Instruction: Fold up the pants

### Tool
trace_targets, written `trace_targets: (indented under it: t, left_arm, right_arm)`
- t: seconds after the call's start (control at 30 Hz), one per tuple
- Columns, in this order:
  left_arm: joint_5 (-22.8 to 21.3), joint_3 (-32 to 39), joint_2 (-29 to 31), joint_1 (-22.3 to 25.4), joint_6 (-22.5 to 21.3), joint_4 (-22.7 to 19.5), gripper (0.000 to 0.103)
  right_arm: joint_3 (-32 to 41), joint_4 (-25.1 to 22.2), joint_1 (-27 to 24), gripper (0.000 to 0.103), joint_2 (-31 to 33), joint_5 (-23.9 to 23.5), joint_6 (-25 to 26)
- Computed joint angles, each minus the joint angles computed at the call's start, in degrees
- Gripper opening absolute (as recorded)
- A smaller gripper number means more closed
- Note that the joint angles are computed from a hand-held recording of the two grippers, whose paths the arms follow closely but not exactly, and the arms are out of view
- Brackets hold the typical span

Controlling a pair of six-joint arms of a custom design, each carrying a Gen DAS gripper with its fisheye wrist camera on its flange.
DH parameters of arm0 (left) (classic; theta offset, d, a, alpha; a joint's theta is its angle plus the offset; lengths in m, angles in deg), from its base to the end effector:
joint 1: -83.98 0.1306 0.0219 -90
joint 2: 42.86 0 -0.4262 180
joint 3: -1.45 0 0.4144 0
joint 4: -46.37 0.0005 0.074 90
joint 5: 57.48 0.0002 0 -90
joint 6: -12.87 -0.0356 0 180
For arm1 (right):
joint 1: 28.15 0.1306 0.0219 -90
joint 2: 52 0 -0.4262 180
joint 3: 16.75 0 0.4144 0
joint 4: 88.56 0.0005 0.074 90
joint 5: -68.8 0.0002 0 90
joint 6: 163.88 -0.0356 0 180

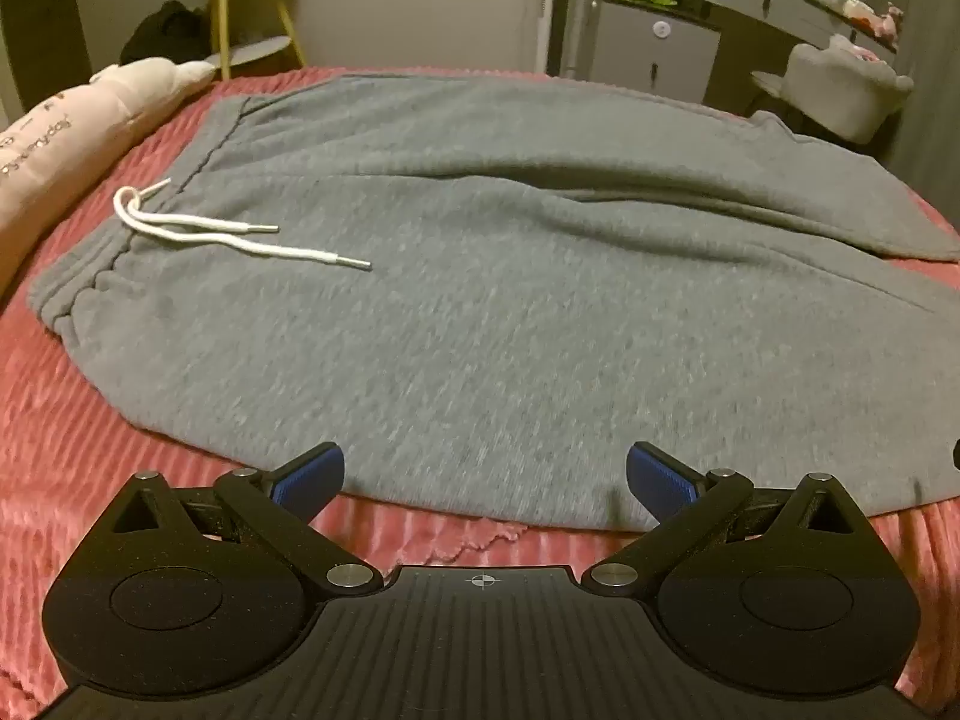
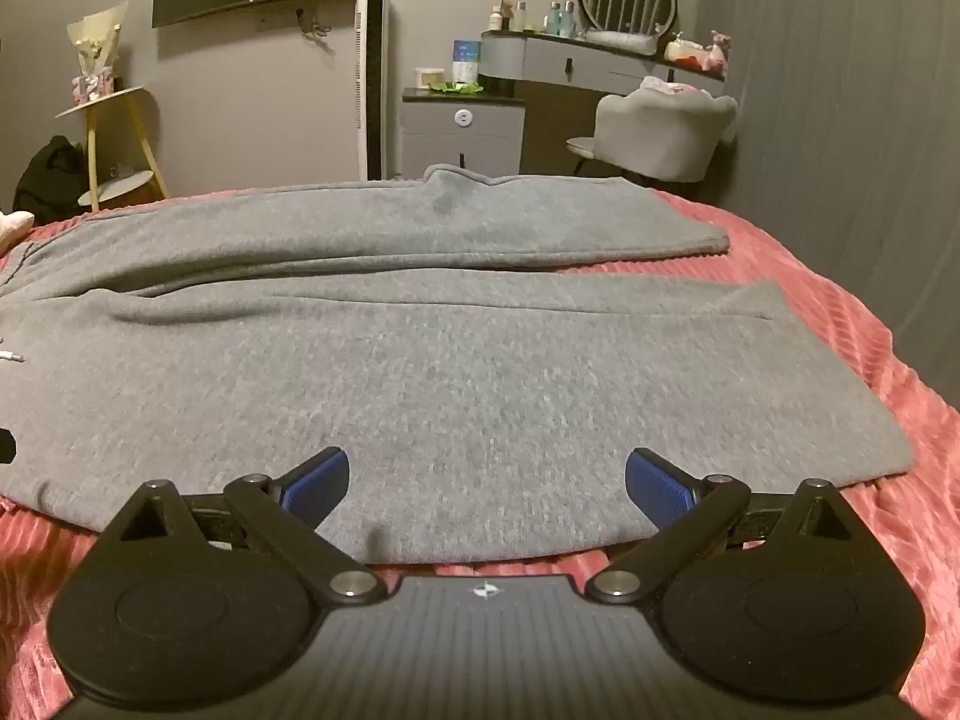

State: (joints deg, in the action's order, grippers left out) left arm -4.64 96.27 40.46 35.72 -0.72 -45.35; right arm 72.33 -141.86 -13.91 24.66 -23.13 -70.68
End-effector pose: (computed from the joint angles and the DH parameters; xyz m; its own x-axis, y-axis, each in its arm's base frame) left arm 0.2790 -0.2812 0.5356 -0.6658 -0.4174 -0.6185 -0.5140 0.8574 -0.0252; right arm 0.3982 0.1018 0.5626 -0.6183 -0.2145 -0.7561 -0.3055 0.9520 -0.0202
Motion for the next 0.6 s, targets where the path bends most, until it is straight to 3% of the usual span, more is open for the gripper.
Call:
trace_targets:
  t: [0.23, 0.33, 0.6]
  left_arm:
    - [1.48, -1.67, -2.07, 0.92, -1.45, 2.16, 0.103]
    - [1.19, -0.58, -0.39, 0.27, 0.46, 0.13, 0.103]
    - [1.32, -0.78, -0.47, 0.23, 0.76, 0.36, 0.103]
  right_arm:
    - [0.71, -0.58, -0.72, 0.099, 0.48, -0.95, 0.65]
    - [0.16, -0.04, -0.76, 0.099, 0.35, -1.06, 0.6]
    - [-0.14, 0.14, -0.28, 0.099, 0.1, -0.19, -0.4]
